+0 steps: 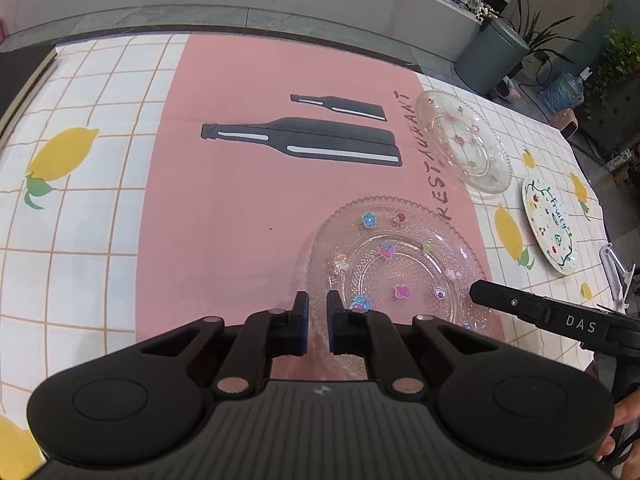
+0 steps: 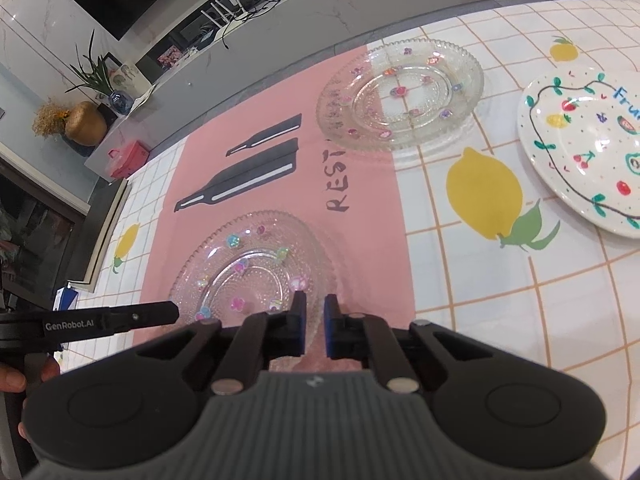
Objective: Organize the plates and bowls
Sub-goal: 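Move both grippers to the decorated clear glass plate and close on its rim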
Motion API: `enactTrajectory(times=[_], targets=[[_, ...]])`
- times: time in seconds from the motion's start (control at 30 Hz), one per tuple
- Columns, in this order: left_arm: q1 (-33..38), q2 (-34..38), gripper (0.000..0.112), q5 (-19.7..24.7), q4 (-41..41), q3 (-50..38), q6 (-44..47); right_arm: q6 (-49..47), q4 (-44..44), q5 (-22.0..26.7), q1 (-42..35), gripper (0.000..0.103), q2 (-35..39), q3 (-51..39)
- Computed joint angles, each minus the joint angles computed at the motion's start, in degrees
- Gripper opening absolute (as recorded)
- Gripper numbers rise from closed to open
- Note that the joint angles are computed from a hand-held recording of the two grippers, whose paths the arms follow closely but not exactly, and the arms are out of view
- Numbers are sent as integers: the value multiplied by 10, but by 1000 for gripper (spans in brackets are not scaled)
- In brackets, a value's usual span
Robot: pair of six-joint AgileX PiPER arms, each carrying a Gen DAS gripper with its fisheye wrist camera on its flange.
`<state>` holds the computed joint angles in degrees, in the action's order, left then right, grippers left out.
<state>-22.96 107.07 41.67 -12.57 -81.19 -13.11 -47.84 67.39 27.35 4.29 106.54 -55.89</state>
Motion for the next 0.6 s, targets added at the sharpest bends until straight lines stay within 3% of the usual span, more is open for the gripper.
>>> enactTrajectory(times=[0.27,0.6], targets=[[-20,-54,9,10,43,14,-48,4,-7,9,-2,6,-55,20],[-84,-144,9,39,132,22,-162,23,-36,47,-28,6,-179,66]])
